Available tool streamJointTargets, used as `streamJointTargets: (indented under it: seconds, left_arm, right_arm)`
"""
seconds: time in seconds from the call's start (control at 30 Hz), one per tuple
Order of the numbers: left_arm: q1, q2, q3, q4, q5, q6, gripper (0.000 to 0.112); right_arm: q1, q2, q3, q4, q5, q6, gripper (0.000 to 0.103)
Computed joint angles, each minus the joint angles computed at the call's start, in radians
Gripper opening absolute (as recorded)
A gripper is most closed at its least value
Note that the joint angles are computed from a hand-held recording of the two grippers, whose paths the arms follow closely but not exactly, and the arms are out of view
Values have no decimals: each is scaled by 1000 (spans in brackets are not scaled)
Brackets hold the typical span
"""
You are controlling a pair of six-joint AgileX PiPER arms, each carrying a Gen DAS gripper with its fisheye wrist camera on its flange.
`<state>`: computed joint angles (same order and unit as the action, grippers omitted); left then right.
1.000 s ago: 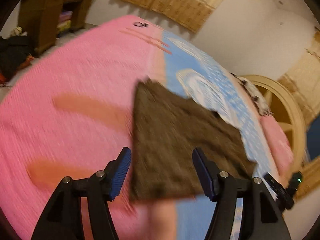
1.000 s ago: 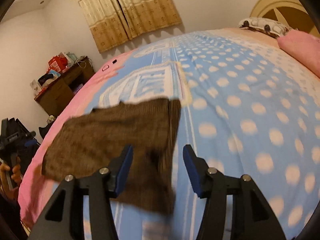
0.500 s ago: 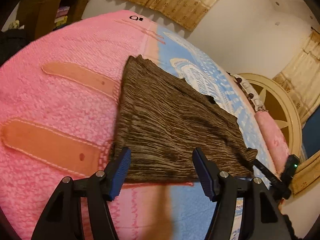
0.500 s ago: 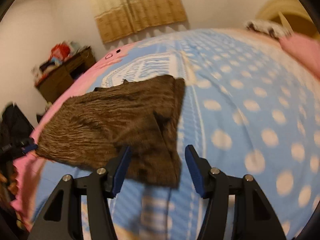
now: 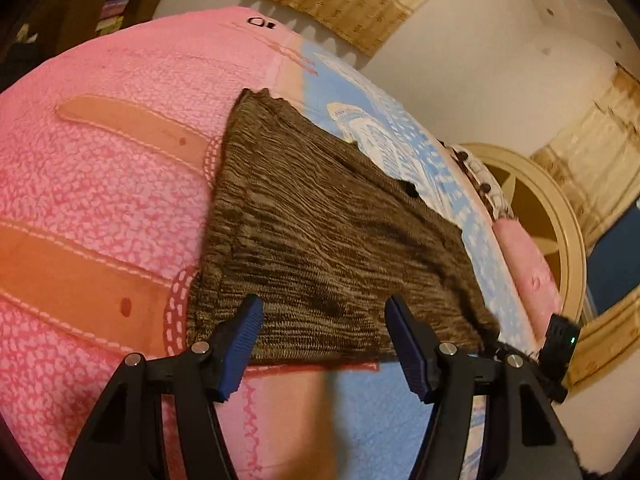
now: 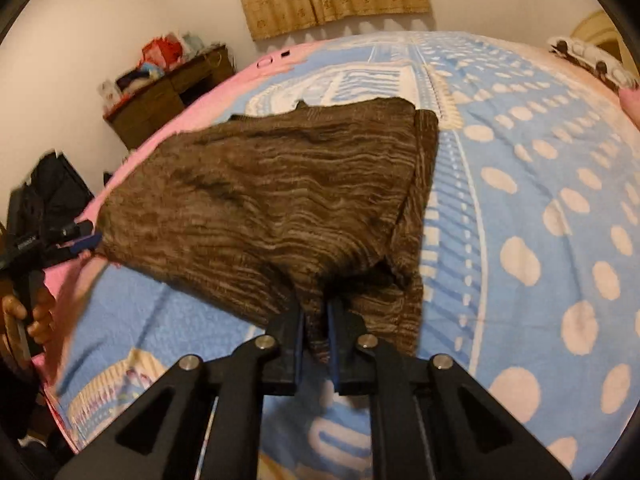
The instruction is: Fold small clothes
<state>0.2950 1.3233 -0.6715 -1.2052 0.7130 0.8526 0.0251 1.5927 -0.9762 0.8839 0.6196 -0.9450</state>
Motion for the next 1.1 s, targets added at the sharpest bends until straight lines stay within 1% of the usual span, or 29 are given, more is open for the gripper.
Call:
streamJointTargets:
  seconds: [0.07, 0.1, 0.13, 0.17, 0.2, 0.23, 0.27, 0.3, 0.33, 0.37, 0.43, 0.47, 0.53, 0.57, 0.6, 0.67, 0.7, 0.73, 0.77, 0.8, 0.83, 0.9, 0.93, 0.97, 1.03, 1.07, 1.1]
  left_arm:
    - [29, -61, 17, -4, 18, 8, 64]
    - [23, -95, 21, 26, -6, -6, 64]
    - [11, -116, 21, 60, -37, -22, 64]
    - [-5, -134, 20, 101, -70, -37, 64]
    - [-14, -129, 15, 126, -86, -49, 64]
    - [-20, -109, 4, 151, -92, -71, 64]
    - [-13, -77, -7, 148, -77, -75, 64]
    - [1, -56, -6, 116, -58, -49, 64]
    - [18, -30, -1, 71, -37, -16, 64]
    - [25, -17, 7, 46, -35, -3, 64]
    - [37, -31, 28, 13, -38, 28, 64]
    - [45, -44, 34, 18, -41, 28, 64]
    - [45, -74, 37, 59, -77, -5, 64]
    - [60, -83, 43, 43, -75, 12, 64]
    - [81, -80, 46, 11, -54, 40, 64]
    - [99, -17, 28, -27, 22, 67, 64]
    - [98, 8, 21, -25, 44, 71, 64]
    - [83, 31, 23, -40, 55, 84, 64]
    - [67, 19, 44, -75, 35, 117, 64]
    - [69, 11, 46, -74, 39, 126, 64]
    - [72, 14, 38, -64, 65, 131, 64]
    - [106, 30, 33, -70, 134, 135, 39]
    - [127, 52, 23, -61, 182, 123, 19]
    - [137, 67, 14, -43, 207, 103, 16]
    - [150, 66, 12, -3, 224, 78, 15]
    - [153, 57, 5, 31, 224, 61, 12]
    - [154, 41, -2, 63, 215, 44, 9]
  right_arm:
    - [33, -9, -17, -80, -14, 65, 17]
    - [42, -19, -22, -111, -14, 85, 21]
    - [41, -30, -18, -105, -15, 71, 26]
    - [37, -40, -8, -84, -24, 48, 46]
    - [33, -46, 0, -56, -32, 19, 74]
    - [32, -47, 7, -23, -38, -15, 81]
    - [45, -33, -2, -30, -45, -11, 79]
    - [60, -13, -20, -78, -43, 26, 58]
    - [85, 3, -36, -165, -61, 97, 45]
    - [97, -3, -33, -212, -86, 128, 34]
    - [86, -7, -39, -227, -61, 109, 33]
    - [84, -16, -29, -239, -62, 93, 33]
    - [78, -39, 4, -226, -82, 55, 34]
    - [75, -43, 11, -217, -83, 47, 34]
    - [73, -45, 15, -208, -83, 46, 35]
    - [80, -39, 10, -218, -89, 72, 33]
    - [85, -33, 4, -224, -91, 85, 27]
    - [85, -22, -14, -224, -70, 94, 22]
    - [78, -9, -38, -219, -38, 103, 17]
    - [55, 5, -66, -193, 15, 102, 13]
    - [11, 29, -104, -127, 109, 81, 12]
    - [-56, 42, -137, -35, 226, 74, 11]
    - [-89, 41, -148, -4, 276, 75, 11]
    - [-113, 41, -153, 22, 315, 73, 11]
    - [-170, 45, -162, 67, 404, 83, 10]
    - [-180, 45, -161, 61, 420, 94, 10]
    - [-181, 41, -155, 36, 414, 107, 10]
